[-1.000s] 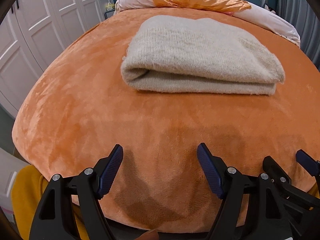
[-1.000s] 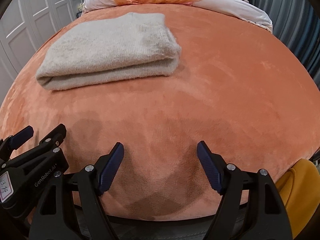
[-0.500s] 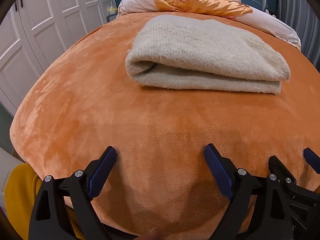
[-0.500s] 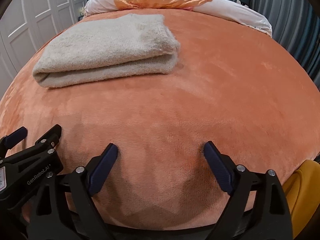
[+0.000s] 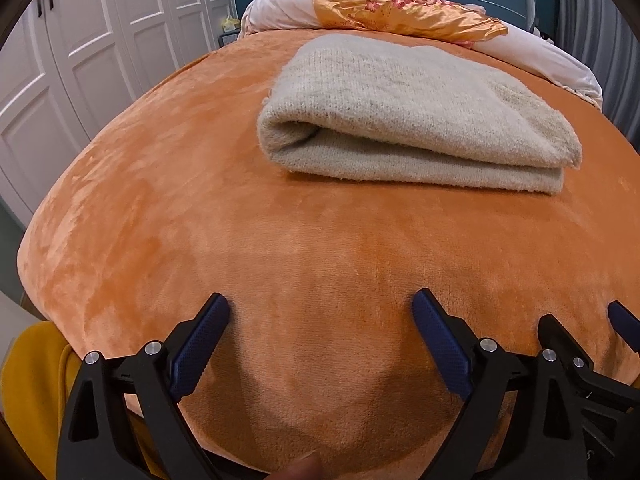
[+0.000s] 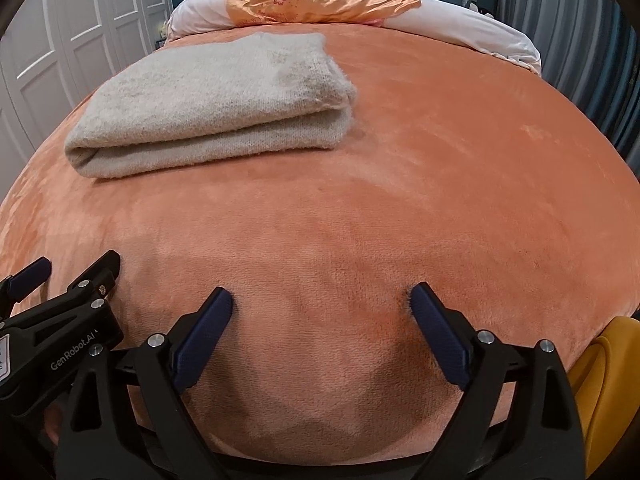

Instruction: Fold small clothes

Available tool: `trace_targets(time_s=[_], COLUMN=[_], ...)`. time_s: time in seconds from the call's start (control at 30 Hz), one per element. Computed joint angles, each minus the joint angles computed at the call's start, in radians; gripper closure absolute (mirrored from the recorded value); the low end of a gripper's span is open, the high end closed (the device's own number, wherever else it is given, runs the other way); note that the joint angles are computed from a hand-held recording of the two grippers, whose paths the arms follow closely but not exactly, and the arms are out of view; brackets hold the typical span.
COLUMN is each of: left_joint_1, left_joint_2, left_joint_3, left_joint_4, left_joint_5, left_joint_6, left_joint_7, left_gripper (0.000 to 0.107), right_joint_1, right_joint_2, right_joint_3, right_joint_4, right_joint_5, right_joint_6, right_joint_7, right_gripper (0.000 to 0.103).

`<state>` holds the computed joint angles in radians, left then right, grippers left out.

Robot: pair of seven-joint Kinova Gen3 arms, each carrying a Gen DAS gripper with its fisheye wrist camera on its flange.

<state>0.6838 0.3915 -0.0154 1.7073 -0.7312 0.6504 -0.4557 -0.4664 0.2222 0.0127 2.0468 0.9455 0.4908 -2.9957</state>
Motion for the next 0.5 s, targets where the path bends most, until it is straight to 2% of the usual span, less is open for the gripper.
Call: trace_targets(time_s=[0.3,0.5], left_joint_1=[-0.038,-0.033], left_joint_2=[0.015,0.028], left_joint_3=[0.027,0.023], left_joint_4=[-0.058,-0.083], left_joint_5=[0.094,0.107], left_joint_6=[0.058,0.084], left_joint_7=[-0.097,-0.114], left_gripper=[0.016,0.016], right_joint_1=[0.031,0.015], right_joint_2=[0.014,0.020], right_joint_3=[-0.008,0.007], right_joint_4=[-0.053,-0.062], right_joint_5=[-0.129,-0.154], right_joint_6=[0.024,0.030], right_joint_7=[0.126,0.145], right_gripper=[0.014,0.014])
